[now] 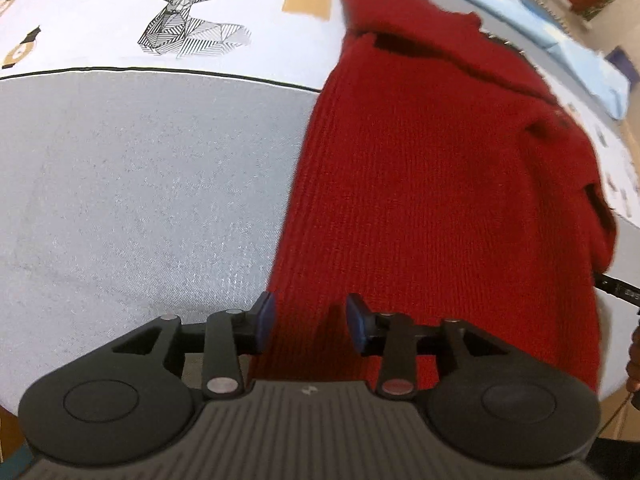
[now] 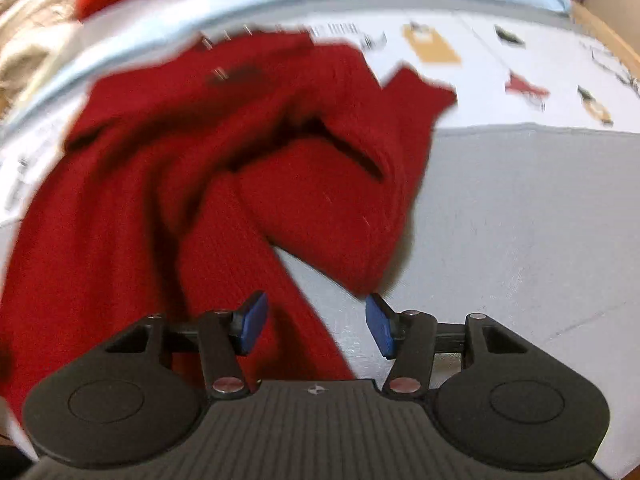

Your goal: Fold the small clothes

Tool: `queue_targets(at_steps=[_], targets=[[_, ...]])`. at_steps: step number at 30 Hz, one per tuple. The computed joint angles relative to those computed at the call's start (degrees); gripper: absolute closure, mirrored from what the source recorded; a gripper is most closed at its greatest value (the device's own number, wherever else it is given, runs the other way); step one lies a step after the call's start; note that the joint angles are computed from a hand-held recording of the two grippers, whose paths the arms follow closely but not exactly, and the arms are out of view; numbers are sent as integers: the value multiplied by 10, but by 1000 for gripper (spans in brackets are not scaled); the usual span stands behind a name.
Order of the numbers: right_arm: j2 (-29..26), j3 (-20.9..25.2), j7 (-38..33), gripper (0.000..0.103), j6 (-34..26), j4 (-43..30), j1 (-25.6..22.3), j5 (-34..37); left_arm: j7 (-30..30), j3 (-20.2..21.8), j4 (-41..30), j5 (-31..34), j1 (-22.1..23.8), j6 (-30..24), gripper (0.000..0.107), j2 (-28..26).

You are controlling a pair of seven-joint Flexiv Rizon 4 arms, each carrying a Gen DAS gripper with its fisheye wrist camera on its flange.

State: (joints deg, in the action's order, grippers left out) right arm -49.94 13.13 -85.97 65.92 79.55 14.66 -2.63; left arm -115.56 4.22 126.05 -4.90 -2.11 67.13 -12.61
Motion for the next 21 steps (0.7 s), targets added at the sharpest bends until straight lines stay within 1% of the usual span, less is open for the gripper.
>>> queue_targets(at_steps=[2, 4, 5, 6, 7, 8, 9, 10, 12, 13, 15, 16, 17, 19, 21], targets=[[-13, 31, -24, 47, -9, -13, -16, 16, -21, 9, -18, 25, -7, -12, 62, -15], [-10, 41, -53, 48, -5, -7, -20, 19, -39, 15, -29, 39, -11, -21, 62, -26], [-10, 43, -76, 61, 5, -1, -19, 16, -46, 18, -35, 47, -12, -24, 62, -32], [-15, 59, -104, 74, 7, -5, -29, 19, -51, 20, -38, 52, -13, -28, 63, -37], [-12, 65, -120, 88, 13, 0, -32, 25, -57, 21, -41, 57, -15, -33, 64, -40], [-10, 80, -137, 96, 13, -2, -43, 35, -63, 23, -42, 63, -17, -34, 72, -42], [-6, 89, -147, 96, 15, -2, -51, 49, -70, 25, -46, 74, -22, -37, 80, -43], [3, 86, -145, 97, 29, 4, -54, 61, -75, 28, -50, 90, -29, -43, 94, -41], [25, 56, -112, 97, 57, 18, -47, 74, -75, 25, -47, 99, -31, -38, 97, -36], [39, 32, -80, 97, 76, 30, -39, 77, -64, 16, -39, 87, -26, -27, 97, -31], [57, -13, -35, 98, 86, 50, -25, 59, -24, -7, -21, 54, -16, -8, 98, -18], [67, -32, -15, 98, 79, 61, -20, 45, -6, -13, -17, 47, -17, -9, 98, -14], [75, -61, 17, 98, 65, 71, -7, 26, 9, -19, -14, 39, -18, -13, 98, -11], [86, -107, 73, 98, 41, 92, 15, -10, 48, -37, 0, -4, -14, -19, 98, -7], [84, -119, 106, 97, 23, 94, 21, -33, 51, -32, -4, 10, -28, -35, 98, -5]])
